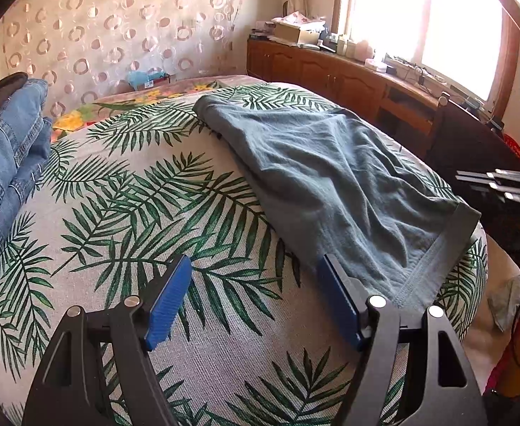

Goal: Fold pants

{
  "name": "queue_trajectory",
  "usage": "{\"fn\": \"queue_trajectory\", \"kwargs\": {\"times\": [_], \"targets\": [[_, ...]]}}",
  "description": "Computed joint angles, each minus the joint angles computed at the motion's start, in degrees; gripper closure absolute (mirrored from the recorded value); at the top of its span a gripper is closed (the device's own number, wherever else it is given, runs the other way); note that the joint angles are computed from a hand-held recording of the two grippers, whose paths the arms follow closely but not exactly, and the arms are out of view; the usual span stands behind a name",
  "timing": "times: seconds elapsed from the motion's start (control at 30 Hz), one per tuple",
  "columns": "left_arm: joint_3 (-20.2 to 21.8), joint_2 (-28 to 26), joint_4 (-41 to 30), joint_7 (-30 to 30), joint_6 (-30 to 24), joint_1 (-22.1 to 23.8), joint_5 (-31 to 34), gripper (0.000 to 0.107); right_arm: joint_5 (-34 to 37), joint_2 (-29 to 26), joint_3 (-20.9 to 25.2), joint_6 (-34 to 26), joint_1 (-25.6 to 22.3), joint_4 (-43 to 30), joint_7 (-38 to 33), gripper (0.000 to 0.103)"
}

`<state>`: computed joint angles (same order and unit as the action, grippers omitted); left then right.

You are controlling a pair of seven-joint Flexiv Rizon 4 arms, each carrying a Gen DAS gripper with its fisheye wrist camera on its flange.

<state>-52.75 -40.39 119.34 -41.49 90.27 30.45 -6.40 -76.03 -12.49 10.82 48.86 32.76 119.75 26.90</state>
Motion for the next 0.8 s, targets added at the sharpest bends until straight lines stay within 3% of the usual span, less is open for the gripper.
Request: {"fn": "queue_trajectory", "kwargs": {"times": [0.3, 0.7, 0.8], "targets": [[-2.82, -0.24, 2.03, -0.46, 1.21, 2.84, 2.51, 0.032, 4.57, 0.28, 0.96, 0.08, 1.07, 0.05, 0.31, 0.083], [-1.8, -0.2, 1.34, -1.1, 0.58, 1.83, 2.46, 0.032, 10.49, -0.68, 0.96, -1.37, 2.41, -1.73, -4.26, 0.078], [-1.75, -0.19, 1.34, -0.99, 0.45, 1.73, 2.33, 0.032, 8.77, -0.93, 0.3, -1.09, 2.77, -1.79, -2.83, 0.078]]}}
